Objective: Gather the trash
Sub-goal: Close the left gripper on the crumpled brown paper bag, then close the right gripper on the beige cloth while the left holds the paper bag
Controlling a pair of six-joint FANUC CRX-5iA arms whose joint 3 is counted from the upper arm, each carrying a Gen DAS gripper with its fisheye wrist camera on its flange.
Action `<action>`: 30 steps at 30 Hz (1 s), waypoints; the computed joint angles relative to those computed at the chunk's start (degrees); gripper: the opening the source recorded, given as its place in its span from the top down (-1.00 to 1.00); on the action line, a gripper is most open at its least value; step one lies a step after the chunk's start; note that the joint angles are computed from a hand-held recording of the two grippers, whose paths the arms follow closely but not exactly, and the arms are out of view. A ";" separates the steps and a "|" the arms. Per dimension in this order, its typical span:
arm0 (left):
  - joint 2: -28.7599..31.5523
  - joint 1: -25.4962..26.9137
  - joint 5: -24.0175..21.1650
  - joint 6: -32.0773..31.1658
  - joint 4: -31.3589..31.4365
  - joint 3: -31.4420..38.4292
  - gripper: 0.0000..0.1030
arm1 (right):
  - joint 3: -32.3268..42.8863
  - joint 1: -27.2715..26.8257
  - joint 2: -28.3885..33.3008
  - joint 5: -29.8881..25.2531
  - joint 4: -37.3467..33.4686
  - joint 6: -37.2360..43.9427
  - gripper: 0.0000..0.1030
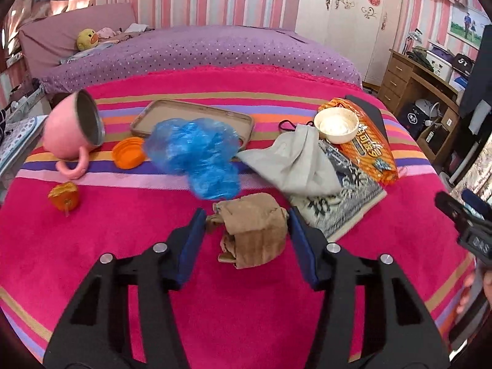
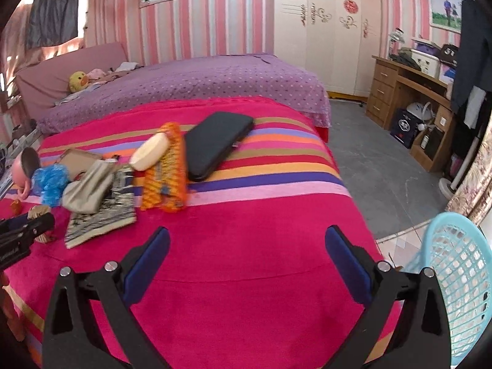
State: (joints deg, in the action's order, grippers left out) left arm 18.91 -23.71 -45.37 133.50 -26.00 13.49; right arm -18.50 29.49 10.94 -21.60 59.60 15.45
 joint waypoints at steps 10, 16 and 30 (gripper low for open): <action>-6.90 1.24 -3.98 8.67 -12.32 -5.41 -0.04 | 4.60 5.97 2.76 2.74 -4.74 6.89 -0.91; -8.26 3.42 -6.78 11.02 -14.80 -5.88 -0.04 | 12.71 10.30 8.19 0.12 -9.69 16.38 -0.88; -7.95 4.40 -6.93 9.81 -12.89 -5.29 -0.04 | 29.42 11.89 16.22 -8.76 -36.14 41.40 0.47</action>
